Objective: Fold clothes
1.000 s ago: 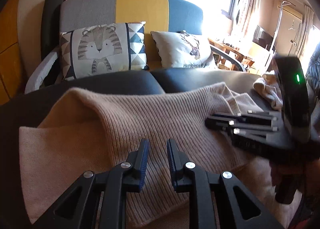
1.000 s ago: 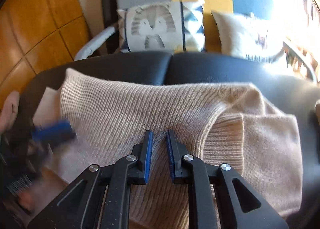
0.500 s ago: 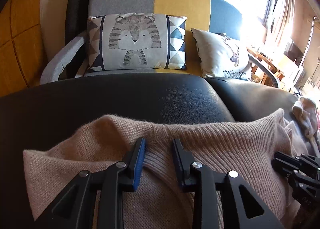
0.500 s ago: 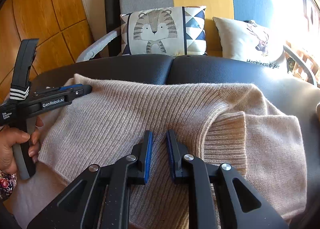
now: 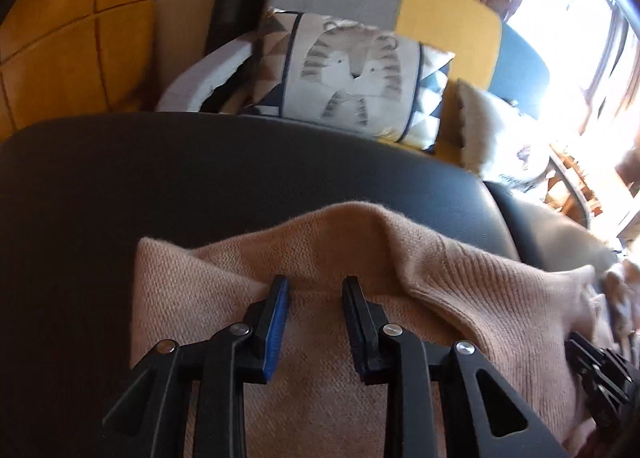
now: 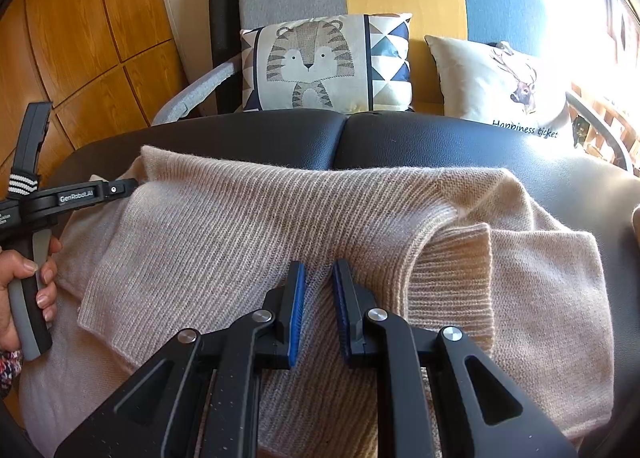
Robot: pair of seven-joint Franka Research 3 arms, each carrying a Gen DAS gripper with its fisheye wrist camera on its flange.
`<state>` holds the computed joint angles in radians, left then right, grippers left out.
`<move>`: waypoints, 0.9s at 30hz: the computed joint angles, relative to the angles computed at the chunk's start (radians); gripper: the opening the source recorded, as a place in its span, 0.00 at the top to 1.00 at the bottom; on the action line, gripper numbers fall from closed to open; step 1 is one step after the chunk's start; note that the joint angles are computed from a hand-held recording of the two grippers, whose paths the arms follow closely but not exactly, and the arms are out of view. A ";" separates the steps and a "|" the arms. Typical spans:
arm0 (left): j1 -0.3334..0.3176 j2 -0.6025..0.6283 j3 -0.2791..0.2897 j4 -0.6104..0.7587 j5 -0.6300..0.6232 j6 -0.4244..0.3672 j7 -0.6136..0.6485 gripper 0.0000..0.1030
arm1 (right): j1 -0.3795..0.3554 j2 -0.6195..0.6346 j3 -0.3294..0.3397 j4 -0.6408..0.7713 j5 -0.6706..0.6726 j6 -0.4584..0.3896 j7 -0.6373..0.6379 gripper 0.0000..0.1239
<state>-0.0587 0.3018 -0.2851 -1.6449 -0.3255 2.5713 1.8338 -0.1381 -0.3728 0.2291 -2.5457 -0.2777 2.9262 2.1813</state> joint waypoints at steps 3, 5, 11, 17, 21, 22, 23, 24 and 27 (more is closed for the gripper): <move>0.004 0.000 -0.001 0.021 -0.005 -0.025 0.002 0.73 | -0.003 0.000 0.004 0.002 -0.006 -0.003 0.005 0.87; 0.015 0.000 -0.018 0.025 -0.059 -0.018 0.019 0.73 | -0.004 0.000 0.005 0.003 -0.009 -0.003 0.009 0.87; -0.026 0.073 -0.022 0.128 -0.052 -0.072 0.048 0.73 | -0.001 0.000 0.002 0.002 -0.013 -0.003 0.012 0.87; -0.070 0.165 0.006 0.262 0.121 -0.150 -0.055 0.70 | 0.007 -0.003 -0.006 0.000 -0.006 -0.002 0.005 0.87; -0.023 0.071 -0.018 0.142 0.032 -0.049 -0.109 0.73 | 0.028 -0.002 -0.030 -0.008 0.032 0.018 -0.021 0.87; -0.008 0.044 -0.036 0.104 -0.009 -0.021 -0.088 0.73 | 0.032 -0.002 -0.035 -0.010 0.043 0.023 -0.029 0.87; 0.005 0.017 -0.053 0.069 -0.055 0.003 -0.058 0.73 | 0.036 -0.002 -0.039 -0.013 0.055 0.029 -0.037 0.87; 0.017 -0.007 -0.073 0.041 -0.105 0.006 -0.011 0.73 | 0.034 -0.002 -0.037 -0.014 0.062 0.030 -0.041 0.87; 0.007 -0.056 -0.104 -0.006 -0.194 -0.064 0.137 0.73 | 0.020 -0.004 -0.019 -0.005 0.065 0.014 -0.044 0.87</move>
